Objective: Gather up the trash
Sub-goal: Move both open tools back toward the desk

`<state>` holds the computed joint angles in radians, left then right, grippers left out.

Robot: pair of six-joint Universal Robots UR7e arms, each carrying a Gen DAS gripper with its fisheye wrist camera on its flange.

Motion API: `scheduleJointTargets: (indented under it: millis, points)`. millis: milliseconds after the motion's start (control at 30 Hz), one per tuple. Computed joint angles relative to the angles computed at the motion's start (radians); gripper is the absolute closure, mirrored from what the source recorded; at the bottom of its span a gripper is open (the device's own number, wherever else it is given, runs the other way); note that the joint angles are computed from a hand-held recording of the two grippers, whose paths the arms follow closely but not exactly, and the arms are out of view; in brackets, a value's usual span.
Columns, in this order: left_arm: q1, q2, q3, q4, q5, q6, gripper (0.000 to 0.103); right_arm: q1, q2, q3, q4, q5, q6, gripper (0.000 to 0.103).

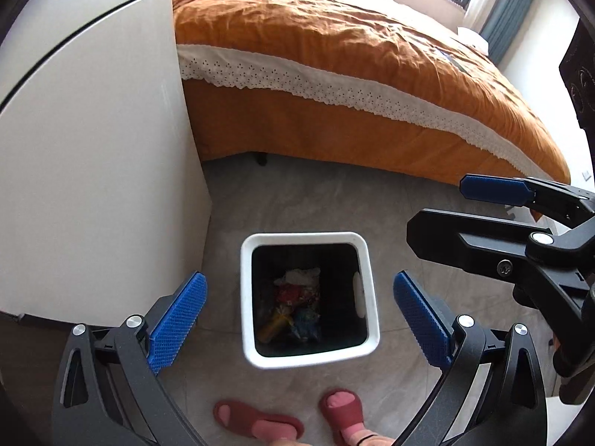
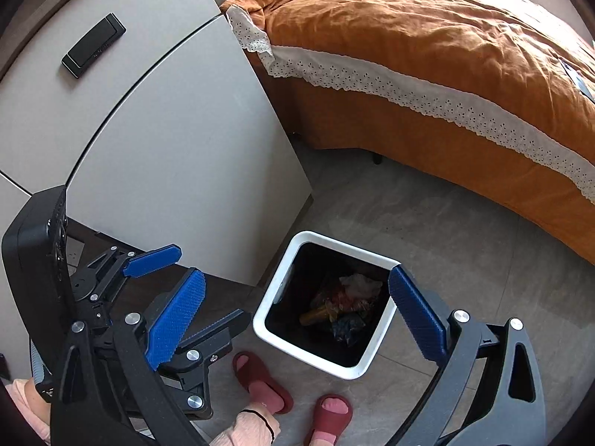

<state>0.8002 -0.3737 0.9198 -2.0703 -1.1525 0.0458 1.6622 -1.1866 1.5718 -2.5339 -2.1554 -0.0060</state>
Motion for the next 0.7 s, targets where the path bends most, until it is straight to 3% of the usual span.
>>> scheduleJointTargets:
  millis: [400,700]
  points:
    - [-0.041,-0.037,-0.05,0.011,0.011,-0.022,0.004,0.093,-0.003,-0.078,0.04,-0.036,-0.01,0.005]
    - [-0.102,-0.08,-0.134,0.035,0.077,-0.077,0.004,0.22,0.007,-0.186,-0.003,-0.106,-0.113,0.005]
